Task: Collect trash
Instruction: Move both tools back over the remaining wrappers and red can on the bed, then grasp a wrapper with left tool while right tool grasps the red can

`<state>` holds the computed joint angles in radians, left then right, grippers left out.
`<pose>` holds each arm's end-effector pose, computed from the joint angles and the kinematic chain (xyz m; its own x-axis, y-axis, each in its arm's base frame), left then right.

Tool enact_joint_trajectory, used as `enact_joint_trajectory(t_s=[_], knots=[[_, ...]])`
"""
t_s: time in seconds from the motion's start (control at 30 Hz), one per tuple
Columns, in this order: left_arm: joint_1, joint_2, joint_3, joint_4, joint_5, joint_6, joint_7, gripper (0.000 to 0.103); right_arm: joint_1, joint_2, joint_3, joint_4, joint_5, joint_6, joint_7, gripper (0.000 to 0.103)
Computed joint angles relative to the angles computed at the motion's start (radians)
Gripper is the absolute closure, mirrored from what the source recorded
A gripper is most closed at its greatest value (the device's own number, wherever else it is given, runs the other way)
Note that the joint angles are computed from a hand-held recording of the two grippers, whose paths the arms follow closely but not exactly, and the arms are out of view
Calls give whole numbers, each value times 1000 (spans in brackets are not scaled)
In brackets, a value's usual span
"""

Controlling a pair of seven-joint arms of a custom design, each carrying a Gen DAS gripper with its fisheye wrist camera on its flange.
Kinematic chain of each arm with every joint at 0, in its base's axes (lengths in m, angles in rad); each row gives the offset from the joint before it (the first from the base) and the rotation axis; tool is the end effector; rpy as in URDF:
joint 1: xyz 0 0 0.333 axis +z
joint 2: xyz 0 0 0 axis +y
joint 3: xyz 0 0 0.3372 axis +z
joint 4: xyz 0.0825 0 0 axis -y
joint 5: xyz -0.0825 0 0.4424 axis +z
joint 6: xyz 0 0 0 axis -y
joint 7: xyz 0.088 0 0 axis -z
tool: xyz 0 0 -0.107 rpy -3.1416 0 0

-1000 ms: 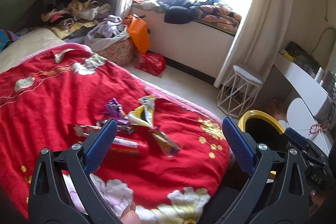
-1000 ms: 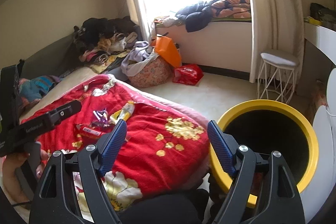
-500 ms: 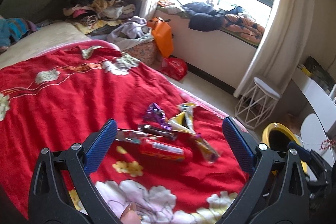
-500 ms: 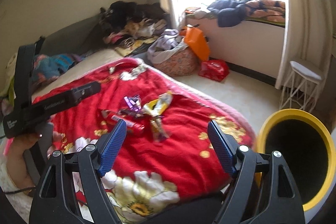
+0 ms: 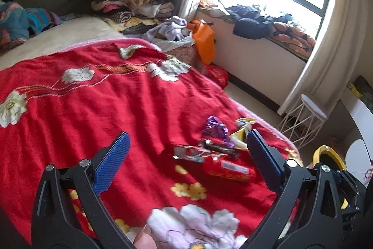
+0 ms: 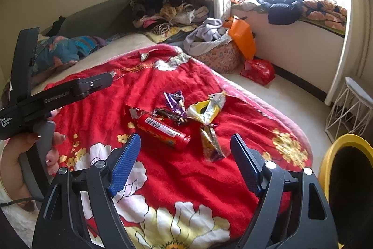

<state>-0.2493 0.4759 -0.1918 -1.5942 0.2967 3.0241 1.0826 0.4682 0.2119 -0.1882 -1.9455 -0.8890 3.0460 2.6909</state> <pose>0.7184 -0.3319 0.4699 -0.2687 -0.9368 0.2242 -0.6110 -0.0142 -0.7915 0.6423 0.2548 0.4462 0.0848 -0.9910 -0.1035 -0.6029 0.0316 -0.7972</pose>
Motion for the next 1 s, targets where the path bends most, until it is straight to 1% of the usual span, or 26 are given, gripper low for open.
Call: enact_joint_trajectory(t_s=[0.07,0.1,0.13,0.17,0.2,0.23,0.3,0.4,0.5,0.57,0.63,0.73,0.77,0.87,0.93,1.0], knots=[[7,4,0,1,-6,-15,1,15,-39,29,44,20,87,3,-120,26],[18,8,-10,2,-14,-23,10,20,-52,40,58,27,131,6,-175,26],[25,11,-18,4,-22,-32,17,25,-82,56,95,38,201,4,-259,26],[39,17,-33,6,-36,-39,30,28,-116,73,137,50,271,2,-343,27],[59,27,-56,13,-56,-51,51,33,-138,83,165,55,322,2,-403,27],[68,33,-67,19,-70,-61,65,38,-165,100,200,70,375,-8,-471,27],[93,49,-99,30,-105,-84,106,41,-190,132,239,106,442,-34,-575,28],[111,69,-125,48,-145,-106,162,43,-178,171,240,156,487,-80,-665,29],[130,94,-154,75,-192,-126,219,44,-115,210,184,209,477,-128,-701,29],[130,110,-160,97,-215,-140,246,45,-71,229,139,234,466,-148,-715,29],[137,135,-176,129,-238,-158,289,45,-43,248,109,255,474,-153,-740,29],[127,165,-175,172,-260,-189,330,45,-34,273,105,287,534,-167,-799,29],[131,178,-184,190,-276,-203,346,45,-34,278,105,293,554,-166,-821,29],[126,203,-185,227,-303,-226,379,50,-17,298,88,320,590,-180,-875,30],[122,219,-185,252,-318,-249,398,56,-20,311,94,337,628,-200,-907,35],[131,237,-202,276,-350,-273,426,58,-20,323,96,349,658,-219,-930,46]])
